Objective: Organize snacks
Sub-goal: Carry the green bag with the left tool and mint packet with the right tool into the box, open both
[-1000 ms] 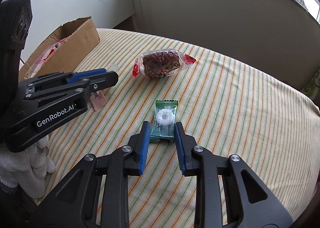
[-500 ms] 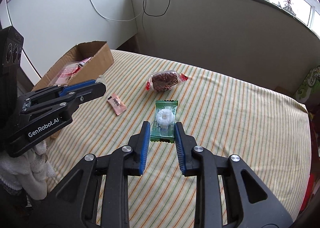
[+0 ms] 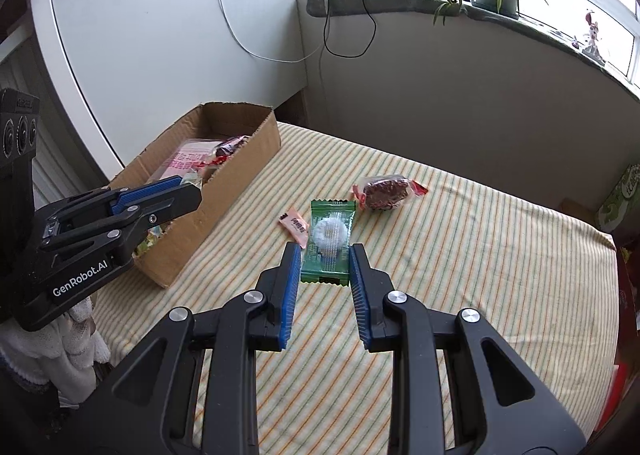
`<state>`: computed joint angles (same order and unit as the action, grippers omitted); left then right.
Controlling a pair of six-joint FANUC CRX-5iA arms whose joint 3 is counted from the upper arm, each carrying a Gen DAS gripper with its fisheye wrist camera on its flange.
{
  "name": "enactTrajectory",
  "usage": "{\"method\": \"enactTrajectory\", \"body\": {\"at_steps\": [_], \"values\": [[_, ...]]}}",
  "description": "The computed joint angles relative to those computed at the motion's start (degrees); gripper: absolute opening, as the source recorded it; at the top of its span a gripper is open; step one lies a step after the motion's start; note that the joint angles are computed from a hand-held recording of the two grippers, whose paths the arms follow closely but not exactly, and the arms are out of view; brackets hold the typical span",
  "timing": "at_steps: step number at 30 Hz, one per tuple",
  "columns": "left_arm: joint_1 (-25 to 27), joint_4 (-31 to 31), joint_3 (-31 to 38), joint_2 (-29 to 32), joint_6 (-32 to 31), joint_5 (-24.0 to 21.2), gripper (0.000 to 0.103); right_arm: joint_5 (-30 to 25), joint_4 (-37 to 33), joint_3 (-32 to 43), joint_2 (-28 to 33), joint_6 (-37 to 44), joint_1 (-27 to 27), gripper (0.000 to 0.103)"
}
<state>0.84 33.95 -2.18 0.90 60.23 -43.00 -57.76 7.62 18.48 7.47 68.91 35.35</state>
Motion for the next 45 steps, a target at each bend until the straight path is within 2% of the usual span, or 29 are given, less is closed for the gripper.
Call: {"method": "enactTrajectory", "body": {"at_steps": [10, 27, 35, 45], "values": [[4.9, 2.1, -3.8, -3.4, -2.4, 0.2, 0.016, -1.2, -0.8, 6.8, 4.6, 1.5, 2.7, 0.026], [12.1, 3.2, -6.2, -4.2, -3.0, 0.5, 0.016, -6.9, -4.3, 22.0, 15.8, 4.6, 6.0, 0.026], [13.6, 4.1, -6.6, -4.0, -3.7, 0.4, 0.016, -9.3, -5.1, 26.7, 19.3, 5.5, 6.9, 0.026], [13.9, 3.7, -6.5, -4.0, -3.0, 0.3, 0.017, -10.2, -4.6, 28.3, 20.5, 6.3, 7.4, 0.026]]}}
